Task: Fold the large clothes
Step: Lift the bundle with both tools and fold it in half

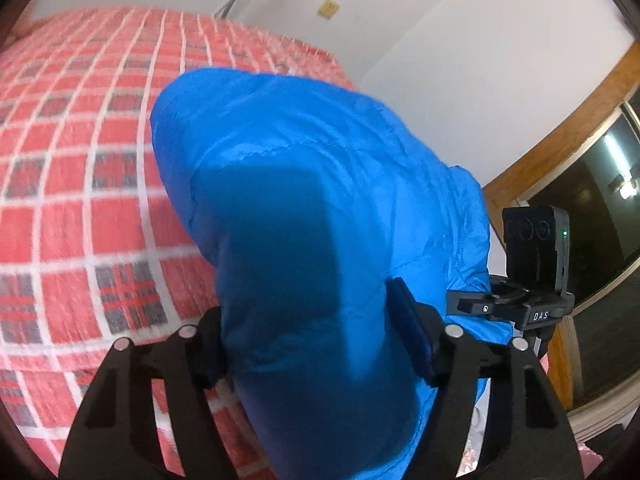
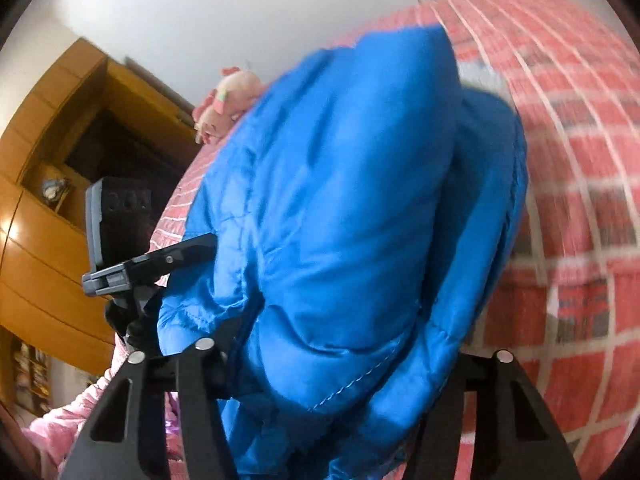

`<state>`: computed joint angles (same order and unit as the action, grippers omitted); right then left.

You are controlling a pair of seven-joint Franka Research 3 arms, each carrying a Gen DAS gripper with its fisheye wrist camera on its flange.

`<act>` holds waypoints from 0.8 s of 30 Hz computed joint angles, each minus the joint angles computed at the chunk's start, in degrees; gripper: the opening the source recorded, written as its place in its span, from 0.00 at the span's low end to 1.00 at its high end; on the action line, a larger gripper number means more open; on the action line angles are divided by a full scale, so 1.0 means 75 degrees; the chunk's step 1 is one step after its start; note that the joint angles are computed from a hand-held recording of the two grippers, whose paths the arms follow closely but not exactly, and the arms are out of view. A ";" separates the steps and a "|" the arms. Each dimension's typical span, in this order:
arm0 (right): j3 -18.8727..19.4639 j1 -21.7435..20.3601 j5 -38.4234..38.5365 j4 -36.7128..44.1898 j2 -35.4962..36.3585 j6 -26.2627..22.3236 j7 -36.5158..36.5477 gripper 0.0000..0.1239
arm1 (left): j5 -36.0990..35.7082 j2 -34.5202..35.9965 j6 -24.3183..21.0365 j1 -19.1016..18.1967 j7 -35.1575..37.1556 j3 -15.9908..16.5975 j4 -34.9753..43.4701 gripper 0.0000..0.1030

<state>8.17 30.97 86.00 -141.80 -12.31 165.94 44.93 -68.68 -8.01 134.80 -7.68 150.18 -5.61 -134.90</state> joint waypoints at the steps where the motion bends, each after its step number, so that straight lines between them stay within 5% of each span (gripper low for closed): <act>1: 0.0040 0.0001 -0.0176 0.0085 0.0007 0.0073 0.0043 0.44 | -0.0073 -0.0065 0.0000 0.0013 0.0075 0.0025 0.0009 0.65; 7: 0.0013 -0.0014 -0.1483 0.1292 0.0597 0.0201 0.0237 0.44 | -0.0593 -0.0294 0.0147 0.0209 0.0400 0.0320 0.0257 0.65; 14: 0.0048 -0.0520 -0.2669 0.3536 0.2447 -0.0649 0.0632 0.44 | -0.0372 0.0551 0.0755 0.0628 0.0046 0.0346 0.1387 0.65; 22: 0.0418 -0.1035 -0.3725 0.5016 0.4421 -0.0950 0.1866 0.46 | 0.1044 0.2459 0.1169 0.1189 -0.1104 -0.0125 0.2836 0.69; 24: 0.0928 -0.1521 -0.2877 0.4991 0.4610 -0.0882 0.1103 0.49 | 0.0740 0.2675 0.1277 0.1416 -0.0706 -0.0355 0.2862 0.72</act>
<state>15.13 19.56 64.42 -104.37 22.27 159.33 53.20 -63.13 12.05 144.37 2.93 144.88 -8.27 -113.44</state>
